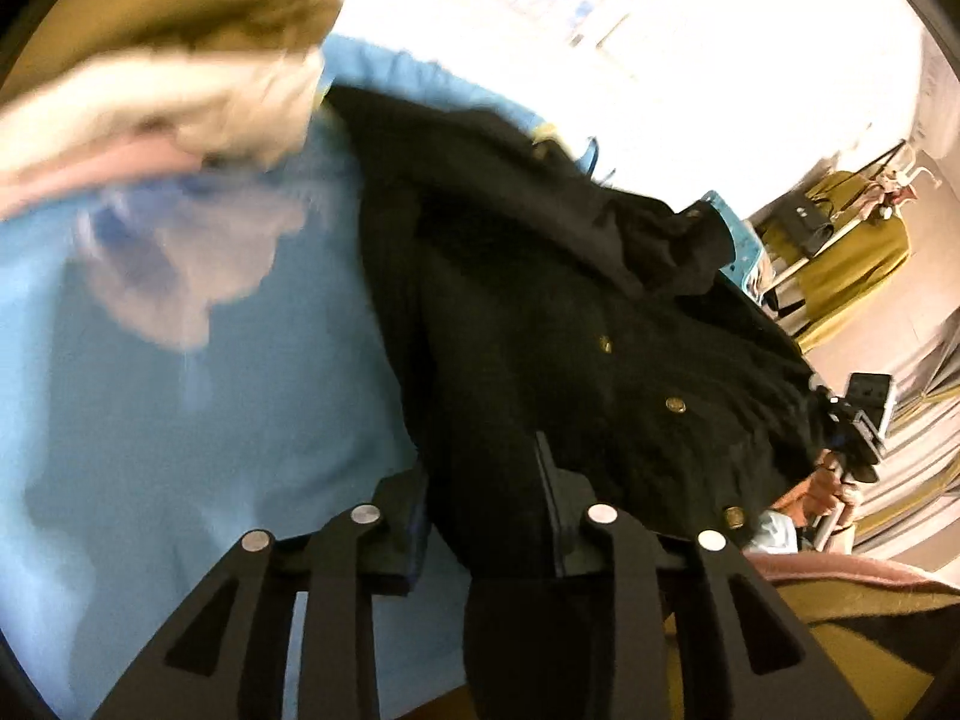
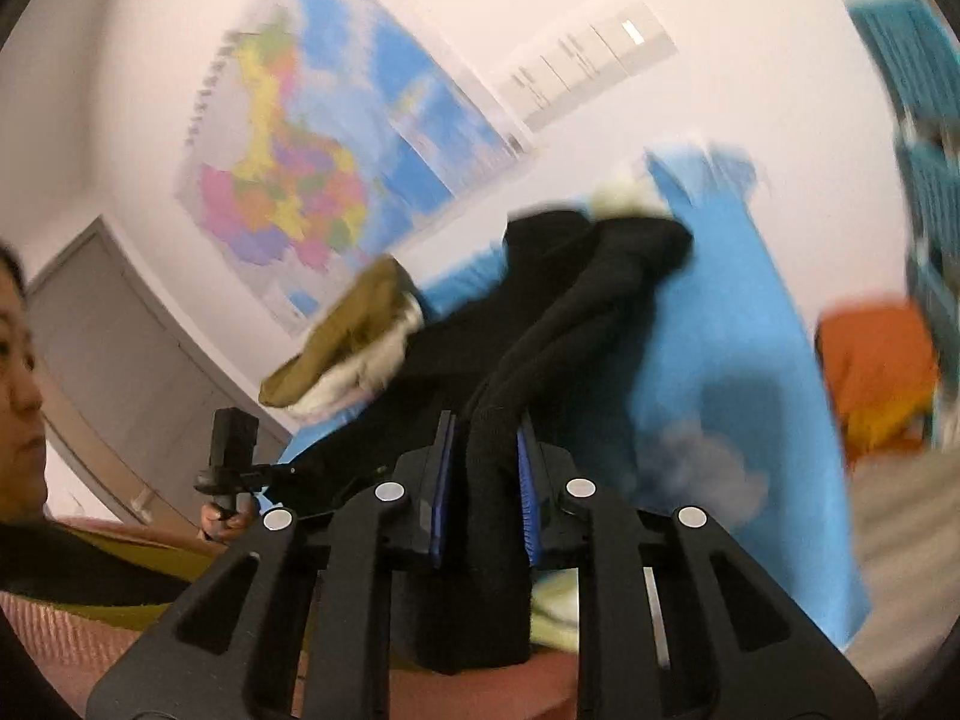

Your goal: Fold large clothes

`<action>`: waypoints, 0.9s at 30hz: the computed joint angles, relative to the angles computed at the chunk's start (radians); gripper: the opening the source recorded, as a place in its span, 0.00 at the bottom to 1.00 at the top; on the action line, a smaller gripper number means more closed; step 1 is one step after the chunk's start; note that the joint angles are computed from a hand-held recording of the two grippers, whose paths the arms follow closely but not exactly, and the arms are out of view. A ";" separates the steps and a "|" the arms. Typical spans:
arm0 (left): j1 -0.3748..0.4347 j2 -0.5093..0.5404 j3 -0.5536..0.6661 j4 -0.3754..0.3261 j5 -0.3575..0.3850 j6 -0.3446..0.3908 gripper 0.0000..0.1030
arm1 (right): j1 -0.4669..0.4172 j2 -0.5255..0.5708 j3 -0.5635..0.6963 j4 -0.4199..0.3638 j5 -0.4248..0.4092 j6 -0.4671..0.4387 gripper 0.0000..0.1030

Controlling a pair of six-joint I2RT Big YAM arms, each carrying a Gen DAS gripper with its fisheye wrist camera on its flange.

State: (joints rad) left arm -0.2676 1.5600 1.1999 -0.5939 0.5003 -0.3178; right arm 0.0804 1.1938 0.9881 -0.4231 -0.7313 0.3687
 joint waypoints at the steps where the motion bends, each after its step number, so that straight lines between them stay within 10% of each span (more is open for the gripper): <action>1: 0.000 0.011 0.003 -0.018 -0.006 0.004 0.35 | -0.002 0.011 -0.003 -0.020 0.008 -0.001 0.20; 13: -0.016 0.037 -0.007 -0.046 0.037 0.117 0.85 | -0.017 0.090 -0.034 -0.148 0.050 -0.036 0.60; 18: -0.021 0.034 -0.015 -0.038 0.055 0.127 0.86 | -0.001 0.083 -0.050 -0.144 0.018 -0.072 0.67; 27: -0.055 0.054 0.008 -0.049 -0.001 0.071 0.13 | 0.024 0.086 -0.048 -0.148 0.024 -0.098 0.19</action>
